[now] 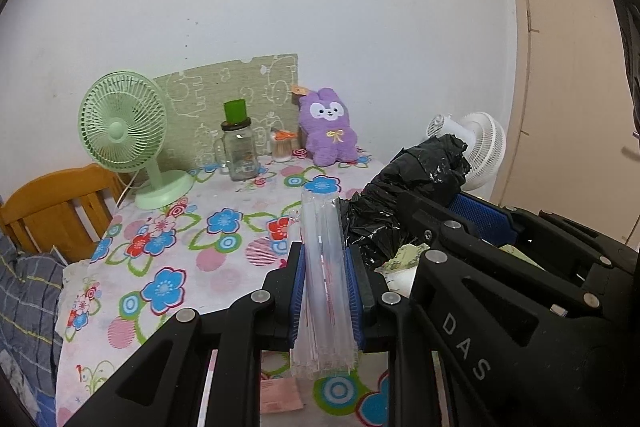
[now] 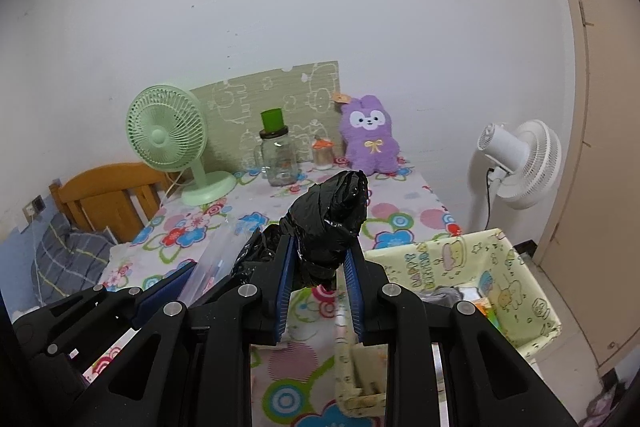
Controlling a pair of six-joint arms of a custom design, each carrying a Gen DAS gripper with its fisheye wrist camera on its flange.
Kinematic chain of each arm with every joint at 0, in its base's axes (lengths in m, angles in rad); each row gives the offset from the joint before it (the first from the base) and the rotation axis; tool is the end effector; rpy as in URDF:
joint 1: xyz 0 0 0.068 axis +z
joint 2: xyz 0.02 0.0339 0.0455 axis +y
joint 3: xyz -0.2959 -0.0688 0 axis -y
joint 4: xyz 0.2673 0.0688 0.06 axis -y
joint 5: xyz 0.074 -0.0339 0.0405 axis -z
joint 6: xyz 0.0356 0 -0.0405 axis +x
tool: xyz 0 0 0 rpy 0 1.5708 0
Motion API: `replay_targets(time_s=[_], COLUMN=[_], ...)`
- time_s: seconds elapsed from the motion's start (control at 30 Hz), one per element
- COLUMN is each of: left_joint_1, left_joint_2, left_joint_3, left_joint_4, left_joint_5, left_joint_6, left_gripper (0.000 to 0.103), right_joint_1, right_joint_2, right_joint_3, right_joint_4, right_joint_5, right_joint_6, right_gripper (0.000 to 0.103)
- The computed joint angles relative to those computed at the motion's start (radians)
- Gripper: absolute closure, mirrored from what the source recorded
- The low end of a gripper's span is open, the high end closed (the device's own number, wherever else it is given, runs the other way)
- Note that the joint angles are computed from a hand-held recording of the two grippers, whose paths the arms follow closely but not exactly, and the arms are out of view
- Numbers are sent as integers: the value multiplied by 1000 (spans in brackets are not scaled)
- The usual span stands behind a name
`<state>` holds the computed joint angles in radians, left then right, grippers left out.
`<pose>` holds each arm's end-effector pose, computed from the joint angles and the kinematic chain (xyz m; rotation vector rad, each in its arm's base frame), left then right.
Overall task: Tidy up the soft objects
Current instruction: 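Carry the straw pack with the left tool while the right tool carries the black bag to the gift box, then open the left tool to drop the straw pack into the box while the right tool releases the black bag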
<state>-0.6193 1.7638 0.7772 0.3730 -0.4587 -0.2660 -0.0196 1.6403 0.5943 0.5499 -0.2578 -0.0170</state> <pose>0.3030 -0.1966 0.1530 0.1185 2.1101 -0.0237 0.3219 0.0028 0.1558 -0.1558 2.0520 0.2435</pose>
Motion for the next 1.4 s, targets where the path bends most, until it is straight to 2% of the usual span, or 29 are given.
replay_targets(time_s=[0.73,1.4], left_joint_1=[-77,-96], left_joint_2=[151,292], left_joint_3=[188,359], left_joint_4=[-69,-130], left_joint_5=[-1,37], left_joint_6=[-19,-16], left_gripper=[85,84], right_joint_1=[-187,-285], right_joint_2=[83,201], right_joint_3=[78,176], right_joint_4=[-29,-57], right_joint_5=[-104,-133], right_joint_6=[-70,-102], right_gripper=[75,75])
